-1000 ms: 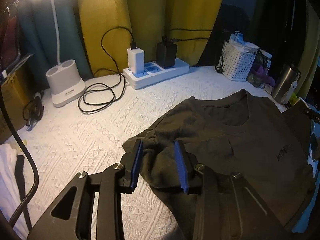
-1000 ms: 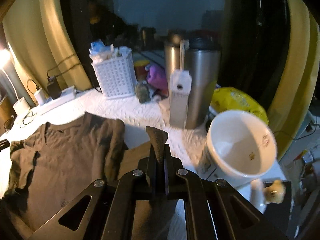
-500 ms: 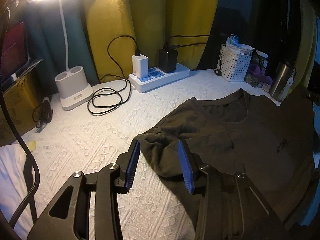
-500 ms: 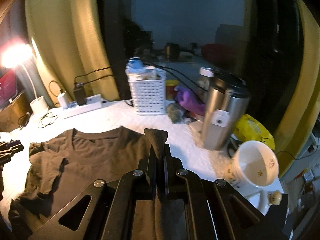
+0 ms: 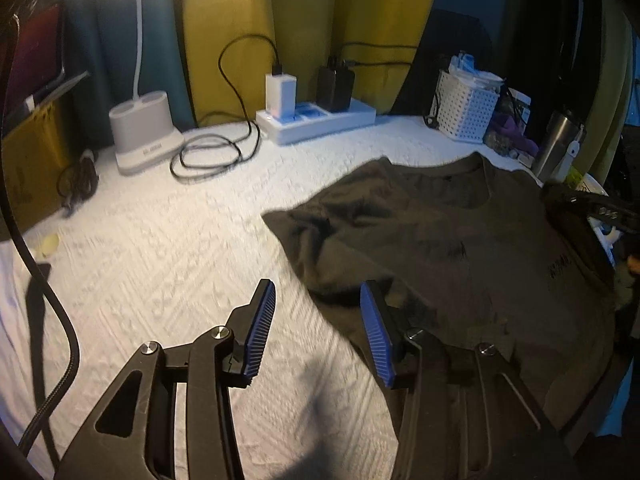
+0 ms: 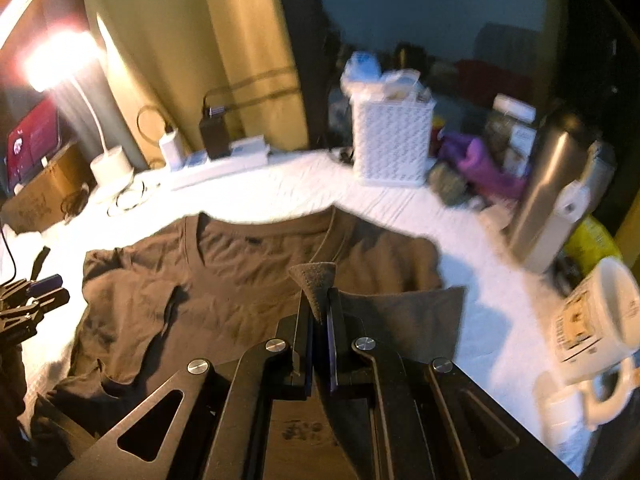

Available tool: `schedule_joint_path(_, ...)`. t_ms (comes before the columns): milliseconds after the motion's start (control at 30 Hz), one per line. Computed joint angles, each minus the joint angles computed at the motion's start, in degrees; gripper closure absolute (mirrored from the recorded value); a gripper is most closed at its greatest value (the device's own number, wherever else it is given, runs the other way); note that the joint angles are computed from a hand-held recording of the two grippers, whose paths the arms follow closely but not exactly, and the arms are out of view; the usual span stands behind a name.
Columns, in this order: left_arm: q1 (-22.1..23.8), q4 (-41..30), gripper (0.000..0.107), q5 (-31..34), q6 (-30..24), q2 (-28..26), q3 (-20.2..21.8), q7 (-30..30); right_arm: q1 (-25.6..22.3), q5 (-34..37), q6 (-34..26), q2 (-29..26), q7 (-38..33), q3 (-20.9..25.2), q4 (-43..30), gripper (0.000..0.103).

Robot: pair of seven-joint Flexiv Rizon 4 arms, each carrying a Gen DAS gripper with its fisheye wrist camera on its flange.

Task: Fold small clothes

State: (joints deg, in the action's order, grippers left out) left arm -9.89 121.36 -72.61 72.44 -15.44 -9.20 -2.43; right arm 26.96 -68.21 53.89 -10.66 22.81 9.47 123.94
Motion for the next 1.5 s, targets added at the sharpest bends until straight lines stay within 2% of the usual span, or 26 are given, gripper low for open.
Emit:
schedule_joint_path(100, 0.0, 0.9, 0.062, 1.0, -0.8, 0.4, 0.3, -0.8, 0.1, 2.8, 1.8, -2.9, -2.0, -0.1, -0.9, 0.098)
schedule_joint_path(267, -0.1, 1.3, 0.061, 2.3, -1.2, 0.6, 0.4, -2.0, 1.9, 8.6, 3.0, -6.5, -10.4, -0.3, -2.7, 0.097)
schedule_joint_path(400, -0.3, 1.2, 0.06, 3.1, -1.1, 0.9, 0.2, -2.8, 3.6, 6.6, 2.1, -4.4, -10.3, -1.1, -1.6, 0.096)
schedule_joint_path(567, -0.8, 1.3, 0.058, 4.0, -1.0, 1.2, 0.0, -3.5, 3.9, 7.2, -3.7, 1.1, -9.6, 1.0, 1.3, 0.092)
schedule_joint_path(633, -1.0, 1.4, 0.058, 4.8, -0.8, 1.2, -0.1, -4.2, 3.3, 7.0, -5.2, 3.7, -8.1, 2.0, 3.3, 0.066)
schedule_joint_path(667, -1.2, 1.4, 0.058, 5.6, -0.8, 1.1, 0.0, -4.8, 2.9, 6.9, -5.4, 5.1, -6.9, 2.6, 4.5, 0.024)
schedule_joint_path(700, -1.2, 1.4, 0.057, 6.3, -0.9, 1.0, 0.0, -5.4, 2.5, 6.2, -5.4, 6.3, -5.4, 3.0, 5.7, 0.0)
schedule_joint_path(767, -1.3, 1.5, 0.057, 7.1, -0.8, 1.0, -0.3, -6.0, 1.3, 4.4, -1.9, 7.1, -4.9, 3.4, 7.0, 0.0)
schedule_joint_path(867, -1.4, 1.7, 0.057, 7.8, -0.8, 1.4, -0.7, -6.2, 1.3, 3.3, -4.7, 8.3, -4.0, 4.6, 7.8, 0.0)
schedule_joint_path(933, -1.5, 1.8, 0.057, 7.6, -0.6, 1.6, -0.9, -5.8, 0.4, 3.8, -3.6, 9.7, -2.1, 4.8, 9.5, 0.0)
schedule_joint_path(1200, -1.7, 1.7, 0.057, 8.6, 0.5, 1.5, -1.0, -7.0, -3.1, 4.7, 6.2, 11.8, 7.2, 5.0, 16.7, 0.002)
schedule_joint_path(1233, -1.7, 1.7, 0.057, 8.7, 0.5, 1.5, -1.0, -7.1, -3.8, 2.4, 8.4, 12.3, 10.1, 4.6, 17.9, 0.006)
schedule_joint_path(1267, -1.7, 1.7, 0.057, 8.9, 0.5, 1.5, -1.0, -7.3, -4.4, 0.4, 10.3, 12.5, 12.2, 4.3, 18.6, 0.018)
schedule_joint_path(1300, -1.6, 1.8, 0.057, 9.4, 0.3, 1.4, -0.9, -7.6, -4.9, -1.1, 11.6, 12.6, 13.6, 4.1, 18.9, 0.036)
schedule_joint_path(1367, -1.5, 1.8, 0.057, 9.8, 0.1, 1.4, -1.0, -7.7, -5.1, -2.5, 12.9, 12.1, 13.9, 4.2, 18.8, 0.057)
schedule_joint_path(1500, -1.4, 2.4, 0.057, 9.1, 0.1, 2.0, -1.3, -6.4, -3.3, -0.2, 11.2, 10.4, 8.7, 5.3, 16.2, 0.065)
